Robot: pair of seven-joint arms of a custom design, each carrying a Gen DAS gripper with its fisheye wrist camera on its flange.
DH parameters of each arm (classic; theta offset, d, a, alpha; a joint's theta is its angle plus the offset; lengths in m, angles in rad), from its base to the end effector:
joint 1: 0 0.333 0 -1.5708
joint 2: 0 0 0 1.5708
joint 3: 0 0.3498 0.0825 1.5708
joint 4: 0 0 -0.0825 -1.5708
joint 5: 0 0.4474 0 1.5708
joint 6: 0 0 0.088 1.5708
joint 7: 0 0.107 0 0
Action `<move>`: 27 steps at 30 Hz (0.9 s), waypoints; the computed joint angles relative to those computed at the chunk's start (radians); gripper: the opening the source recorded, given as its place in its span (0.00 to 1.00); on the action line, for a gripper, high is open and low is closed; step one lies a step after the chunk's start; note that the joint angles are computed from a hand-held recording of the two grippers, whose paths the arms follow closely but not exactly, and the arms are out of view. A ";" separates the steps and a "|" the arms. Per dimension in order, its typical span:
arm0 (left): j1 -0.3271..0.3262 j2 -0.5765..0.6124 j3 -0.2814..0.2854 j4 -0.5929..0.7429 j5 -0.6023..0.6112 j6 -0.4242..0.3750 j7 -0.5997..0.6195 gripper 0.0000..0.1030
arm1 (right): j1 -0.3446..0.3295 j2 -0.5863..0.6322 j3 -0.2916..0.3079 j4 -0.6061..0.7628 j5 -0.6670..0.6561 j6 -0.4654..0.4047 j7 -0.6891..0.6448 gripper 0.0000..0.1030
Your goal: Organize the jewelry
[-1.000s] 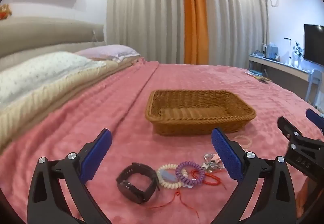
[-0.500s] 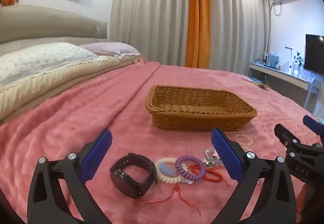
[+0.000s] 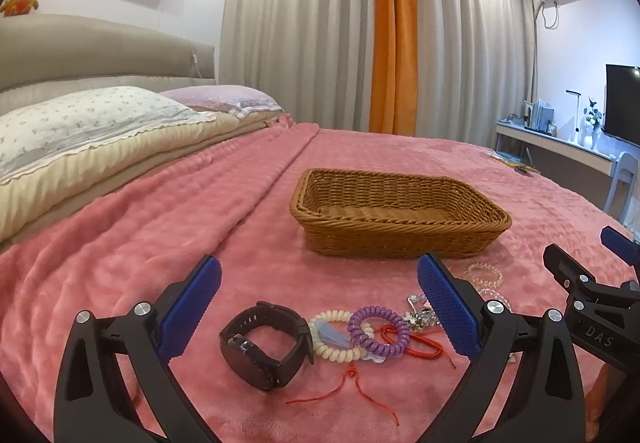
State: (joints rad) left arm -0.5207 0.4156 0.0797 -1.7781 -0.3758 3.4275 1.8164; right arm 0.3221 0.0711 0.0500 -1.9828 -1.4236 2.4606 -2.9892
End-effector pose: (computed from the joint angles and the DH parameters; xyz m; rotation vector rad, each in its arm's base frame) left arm 0.6955 -0.2922 0.4690 -1.2910 1.7175 -1.2411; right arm 0.6188 0.2419 0.4771 -1.3213 1.8581 -1.1988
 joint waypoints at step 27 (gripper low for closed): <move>-0.044 -0.003 0.029 -0.003 -0.068 0.005 0.056 0.93 | 0.002 0.011 -0.005 -0.010 -0.046 0.006 0.046 0.94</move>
State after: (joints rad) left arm -0.5643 0.4129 0.1088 -1.7813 -0.4441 3.4326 1.8728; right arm 0.3242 0.0821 0.0453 -1.9924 -1.4700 2.4661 -2.9437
